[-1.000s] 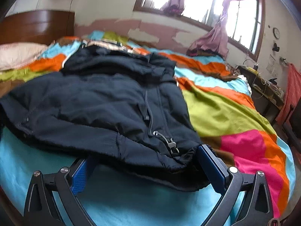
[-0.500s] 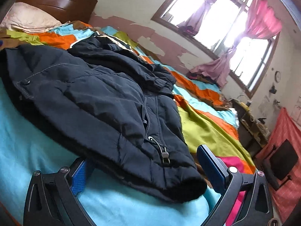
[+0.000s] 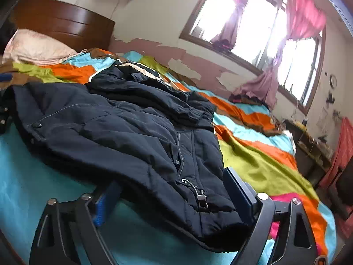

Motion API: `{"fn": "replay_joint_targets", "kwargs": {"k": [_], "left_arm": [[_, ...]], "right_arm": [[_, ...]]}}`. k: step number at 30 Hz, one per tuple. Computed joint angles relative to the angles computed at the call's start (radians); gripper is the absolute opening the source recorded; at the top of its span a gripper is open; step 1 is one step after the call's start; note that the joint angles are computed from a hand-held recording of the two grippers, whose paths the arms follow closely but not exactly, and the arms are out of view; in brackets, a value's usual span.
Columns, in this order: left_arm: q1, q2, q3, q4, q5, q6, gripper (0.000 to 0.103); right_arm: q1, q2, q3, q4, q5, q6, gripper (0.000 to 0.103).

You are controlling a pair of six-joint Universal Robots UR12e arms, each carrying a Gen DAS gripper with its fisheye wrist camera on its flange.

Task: Fold large clothes
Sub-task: 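Close both tools on the jacket hem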

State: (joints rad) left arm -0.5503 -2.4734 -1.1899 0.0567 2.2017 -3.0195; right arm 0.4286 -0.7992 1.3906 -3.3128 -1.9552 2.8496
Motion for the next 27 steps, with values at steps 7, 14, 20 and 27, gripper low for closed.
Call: {"fn": "replay_joint_targets", "kwargs": {"k": [7,14,20,27], "left_arm": [[0.005,-0.003,-0.004,0.028,-0.052,0.046,0.079],[0.003,-0.014,0.014,-0.013,-0.061,0.069,0.05],[-0.005,-0.034,0.044,-0.007,-0.046,0.08,0.028],[-0.009,-0.032,0.041,0.038,-0.038,0.057,0.014]], "right_arm": [[0.003,0.009,-0.005,0.007,0.002,-0.017,0.062],[0.007,0.016,-0.013,0.039,-0.034,0.004,0.047],[0.007,0.015,-0.004,0.026,-0.014,0.016,0.016],[0.0,-0.008,0.02,-0.006,0.04,0.108,0.011]]}}
